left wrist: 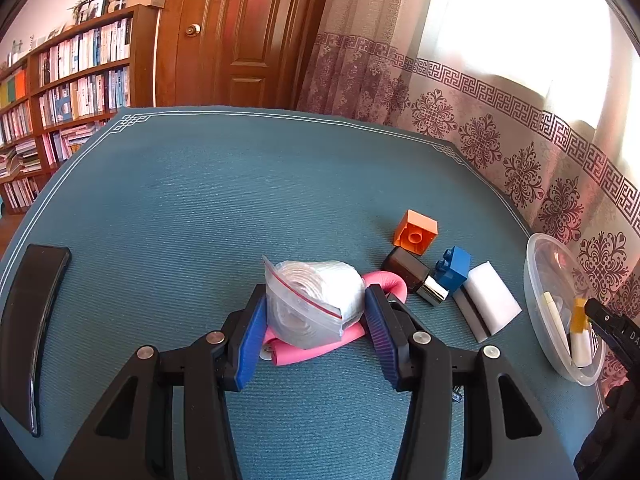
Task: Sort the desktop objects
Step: 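Lower the yellow brick into the bowl and open the right gripper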
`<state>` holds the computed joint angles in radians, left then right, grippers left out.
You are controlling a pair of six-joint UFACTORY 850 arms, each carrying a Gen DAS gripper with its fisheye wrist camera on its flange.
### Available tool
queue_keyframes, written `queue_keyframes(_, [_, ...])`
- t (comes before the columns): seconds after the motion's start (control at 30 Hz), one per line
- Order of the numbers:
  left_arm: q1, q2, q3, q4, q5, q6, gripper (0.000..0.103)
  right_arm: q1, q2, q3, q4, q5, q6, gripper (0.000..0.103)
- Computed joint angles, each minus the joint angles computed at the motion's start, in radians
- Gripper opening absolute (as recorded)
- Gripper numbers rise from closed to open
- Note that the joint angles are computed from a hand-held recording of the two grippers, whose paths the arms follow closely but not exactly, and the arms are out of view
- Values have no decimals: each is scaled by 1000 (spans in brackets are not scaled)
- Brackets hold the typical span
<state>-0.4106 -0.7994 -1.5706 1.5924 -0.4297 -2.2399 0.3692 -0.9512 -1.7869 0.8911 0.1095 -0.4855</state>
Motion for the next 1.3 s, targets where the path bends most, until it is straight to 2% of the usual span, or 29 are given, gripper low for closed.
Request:
queue_keyframes(0.13, [-2, 2, 2, 1, -2, 0, 51, 1, 16, 30, -104, 15, 99, 67])
queue_keyframes(0.3, [-6, 0, -3, -7, -8, 15, 51, 1, 40, 70, -106, 37, 75, 67])
queue_keyframes(0.4, [-14, -8, -16, -32, -26, 48, 51, -2, 70, 121, -196, 55, 164, 67])
queue_keyframes(0.57, [-28, -15, -37, -44, -33, 77, 51, 6, 114, 200, -191, 128, 140, 73])
queue_keyframes(0.77, [-50, -27, -69, -49, -29, 123, 51, 8, 129, 236, -216, 134, 114, 74])
queue_keyframes(1.07, [-77, -59, -143, -91, 7, 217, 52, -4, 141, 265, -360, 145, 265, 77])
queue_keyframes(1.3, [-92, -118, -259, -207, 81, 406, 52, -13, 142, 275, -409, 141, 333, 79])
